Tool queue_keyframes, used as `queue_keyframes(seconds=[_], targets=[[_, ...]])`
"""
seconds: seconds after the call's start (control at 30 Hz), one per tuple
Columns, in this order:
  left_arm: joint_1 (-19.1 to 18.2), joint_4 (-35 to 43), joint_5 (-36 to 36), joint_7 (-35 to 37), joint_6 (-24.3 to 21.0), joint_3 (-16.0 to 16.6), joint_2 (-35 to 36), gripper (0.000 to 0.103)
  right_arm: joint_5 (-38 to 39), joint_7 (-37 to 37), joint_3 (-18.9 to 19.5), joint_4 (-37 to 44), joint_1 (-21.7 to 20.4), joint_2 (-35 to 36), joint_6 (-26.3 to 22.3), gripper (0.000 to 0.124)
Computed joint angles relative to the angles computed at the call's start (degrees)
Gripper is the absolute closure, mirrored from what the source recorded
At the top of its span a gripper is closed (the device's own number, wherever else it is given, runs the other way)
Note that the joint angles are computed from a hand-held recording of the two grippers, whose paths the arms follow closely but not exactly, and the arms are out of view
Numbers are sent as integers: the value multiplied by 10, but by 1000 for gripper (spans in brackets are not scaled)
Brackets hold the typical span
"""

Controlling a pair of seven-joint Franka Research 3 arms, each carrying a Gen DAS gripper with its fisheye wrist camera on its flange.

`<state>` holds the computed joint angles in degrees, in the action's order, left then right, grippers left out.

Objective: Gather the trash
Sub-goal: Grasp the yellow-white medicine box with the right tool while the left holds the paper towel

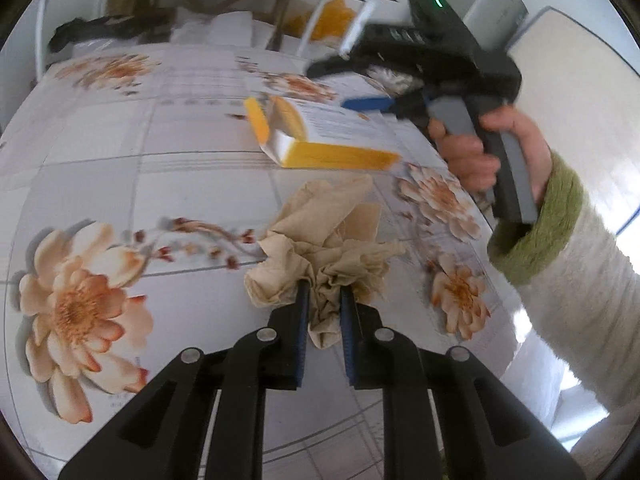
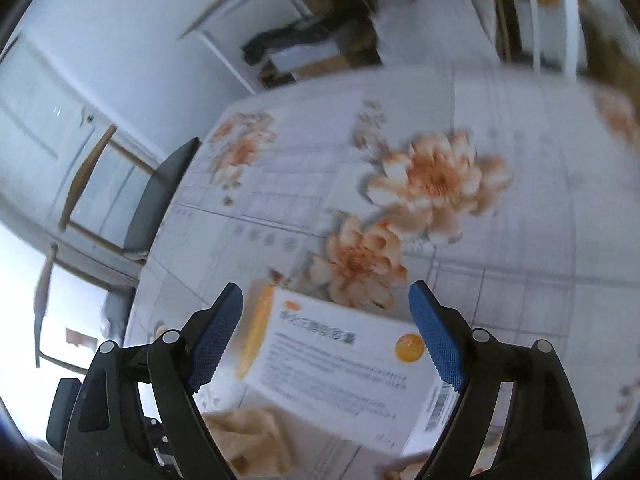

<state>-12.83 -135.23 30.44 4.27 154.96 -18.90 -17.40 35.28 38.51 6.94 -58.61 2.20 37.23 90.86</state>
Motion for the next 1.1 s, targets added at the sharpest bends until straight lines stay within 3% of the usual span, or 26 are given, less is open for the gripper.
queue_keyframes(seconds=[0.13,0.3,0.4,0.57,0.67,0.9,0.97,1.1], targets=[[13,-22,6,-31,27,0,-14,89,1,-3,-1,31,-29,13,-87,43],[23,-23,11,-41,42,-1,-12,89,-40,-53,-29,-66,-41,-54,-113,43],[24,-19,13,-42,41,-2,-9,89,-52,-100,-42,-128,-38,-101,-75,43],[28,-14,17,-56,6,-10,-15,89,-31,-47,-47,-115,-28,-99,-27,43],[28,-21,20,-69,-15,-6,-27,89,-32,-51,-40,-137,-16,-115,-3,38],[27,-27,20,-81,-37,-4,-40,89,-91,-128,-45,-319,38,-223,177,38],[26,-23,23,-80,-46,-7,-37,89,-98,-138,-46,-349,46,-239,210,38],[24,-18,30,-79,-54,-6,-34,89,-106,-135,-53,-366,46,-245,221,53]])
